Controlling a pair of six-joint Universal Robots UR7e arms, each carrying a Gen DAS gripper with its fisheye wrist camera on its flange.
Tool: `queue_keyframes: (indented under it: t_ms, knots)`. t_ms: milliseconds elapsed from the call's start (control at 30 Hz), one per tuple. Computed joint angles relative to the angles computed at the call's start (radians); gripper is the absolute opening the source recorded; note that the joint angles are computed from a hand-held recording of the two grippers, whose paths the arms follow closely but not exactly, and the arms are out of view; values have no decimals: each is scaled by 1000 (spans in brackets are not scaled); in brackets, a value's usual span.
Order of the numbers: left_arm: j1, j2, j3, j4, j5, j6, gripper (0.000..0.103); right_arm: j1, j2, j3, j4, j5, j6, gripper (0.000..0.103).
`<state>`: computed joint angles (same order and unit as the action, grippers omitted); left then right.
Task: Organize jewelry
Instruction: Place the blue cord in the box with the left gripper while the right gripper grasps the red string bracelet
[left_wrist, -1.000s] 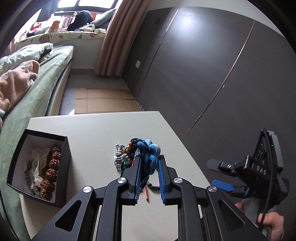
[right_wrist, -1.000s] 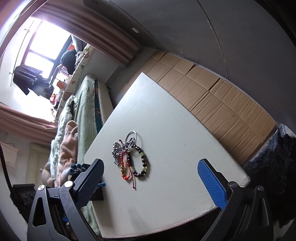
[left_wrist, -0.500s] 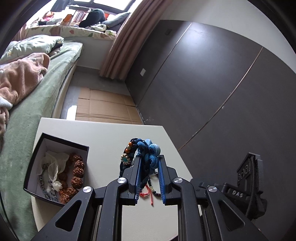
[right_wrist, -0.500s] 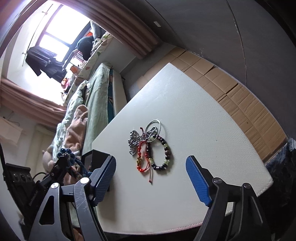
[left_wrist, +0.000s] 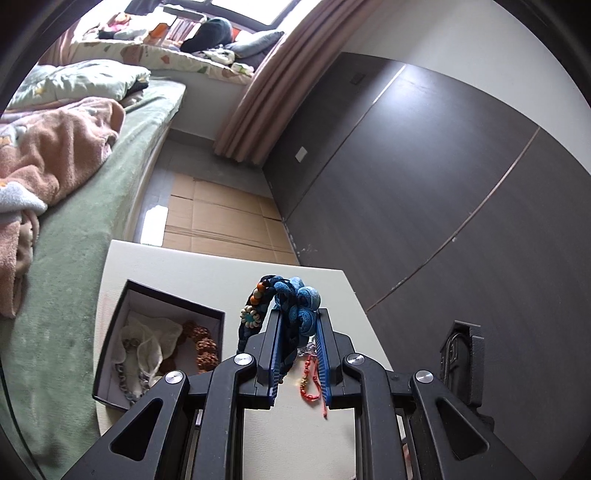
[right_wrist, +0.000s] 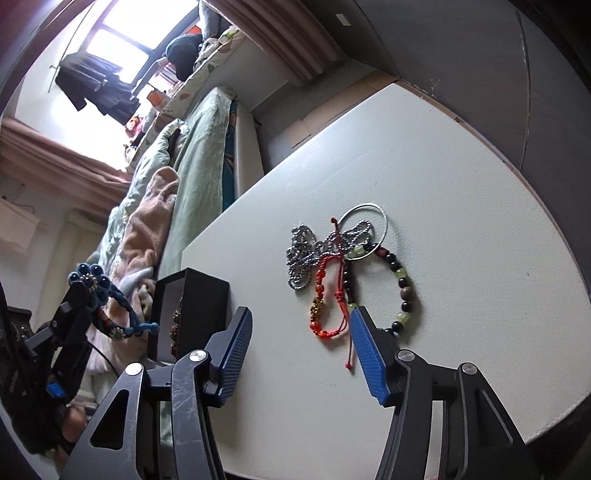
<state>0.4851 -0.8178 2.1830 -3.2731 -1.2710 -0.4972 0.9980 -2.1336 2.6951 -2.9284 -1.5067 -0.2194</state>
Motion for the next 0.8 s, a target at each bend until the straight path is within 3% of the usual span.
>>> queue_keyframes:
  t_ms: [67,333,433,533,600,633,667,700,800]
  knots:
    - [10,-5,-2,9,-1,-8,18,38,61,-7,-46,-29,1,45]
    - [41,-22,-16,60,8,-20,18,171,302,-64,-187,-247,64,42]
    - [59,-35,-20,74,4,-40,18,236,392,-86,-239,-375,70,39]
    - [73,-51,-38,151,11,-75,30,302,461,-100,-306,-494,66,33]
    - [79,-62,-37,171,18,-102,58,334,495,-107,-340,-561,57,22]
    - [78,-68,-30,167,27,-117,67,342,507,-109,-349,-582,55,11]
    - [76,-76,-20,156,37,-129,81,341,505,-107,-350,-580,56,10]
    - [73,-83,-8,138,49,-138,88,340,503,-105,-353,-579,58,10]
    - [70,-110,20,103,62,-150,89,337,479,-87,-361,-557,62,10]
